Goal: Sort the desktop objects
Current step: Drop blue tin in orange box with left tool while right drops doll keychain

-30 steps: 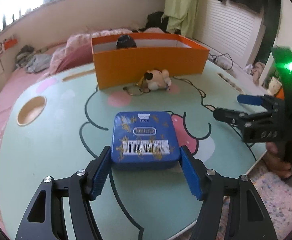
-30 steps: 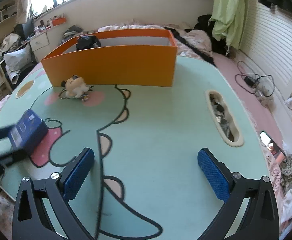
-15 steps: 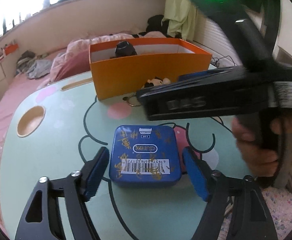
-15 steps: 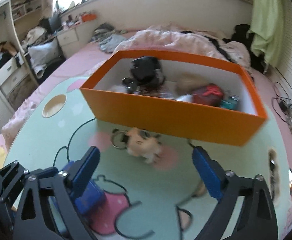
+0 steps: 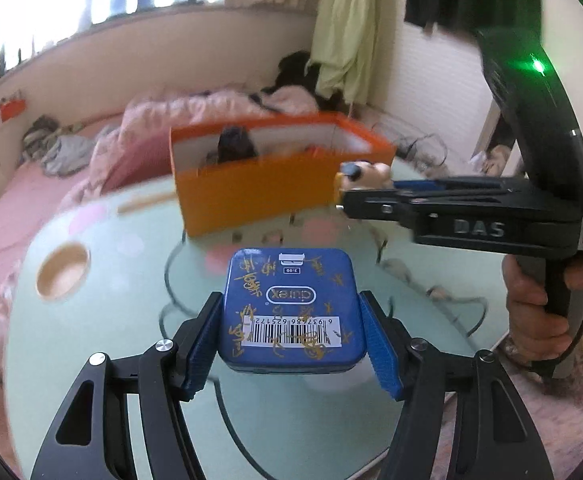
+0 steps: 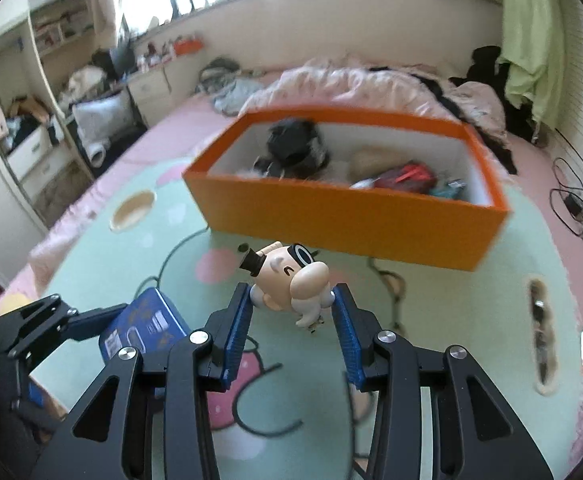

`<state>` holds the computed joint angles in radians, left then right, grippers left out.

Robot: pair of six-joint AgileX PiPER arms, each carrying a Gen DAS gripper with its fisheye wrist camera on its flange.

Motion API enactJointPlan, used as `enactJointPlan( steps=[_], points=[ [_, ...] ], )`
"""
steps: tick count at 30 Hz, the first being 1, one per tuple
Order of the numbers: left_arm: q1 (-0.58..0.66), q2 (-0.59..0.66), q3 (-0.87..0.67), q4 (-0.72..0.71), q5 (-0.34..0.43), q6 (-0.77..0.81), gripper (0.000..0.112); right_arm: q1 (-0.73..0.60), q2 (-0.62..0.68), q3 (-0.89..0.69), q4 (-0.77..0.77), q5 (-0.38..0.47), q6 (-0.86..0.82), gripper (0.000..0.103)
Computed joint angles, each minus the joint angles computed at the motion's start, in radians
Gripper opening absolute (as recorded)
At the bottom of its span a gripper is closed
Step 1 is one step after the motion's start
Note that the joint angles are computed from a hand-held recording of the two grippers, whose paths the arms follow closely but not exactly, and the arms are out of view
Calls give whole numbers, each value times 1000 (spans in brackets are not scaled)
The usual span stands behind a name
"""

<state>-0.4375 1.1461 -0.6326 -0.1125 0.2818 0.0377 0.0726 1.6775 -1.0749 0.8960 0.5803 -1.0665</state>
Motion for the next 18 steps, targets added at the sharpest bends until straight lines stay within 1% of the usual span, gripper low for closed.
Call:
enactJointPlan(
  steps=[2, 3, 6, 7, 9, 14, 16, 18],
  points=[
    [5, -8, -43, 55, 9, -47, 65, -43, -35, -8, 25, 35, -11, 42],
    [16, -2, -80, 45, 17, -35, 65, -57, -48, -14, 43, 48, -18, 42],
    [54, 53, -199, -63, 21, 74, 65, -99, -52, -88, 66, 106, -5, 43],
    [58, 86, -242, -54, 23, 68, 65, -98, -42, -127, 57, 109, 20, 43],
    [56, 162, -334, 19, 27, -12, 65, -87, -19, -183, 21, 70, 78, 43],
    [66, 373, -544, 62, 65, -83, 65, -16, 114, -383, -171, -8, 309, 43],
    [68, 415, -558, 96, 57, -128, 65, 3, 177, -459, -251, -12, 393, 43],
    [89, 455, -564, 58, 47, -124, 66, 21, 228, -504, -322, -23, 477, 43]
  ],
)
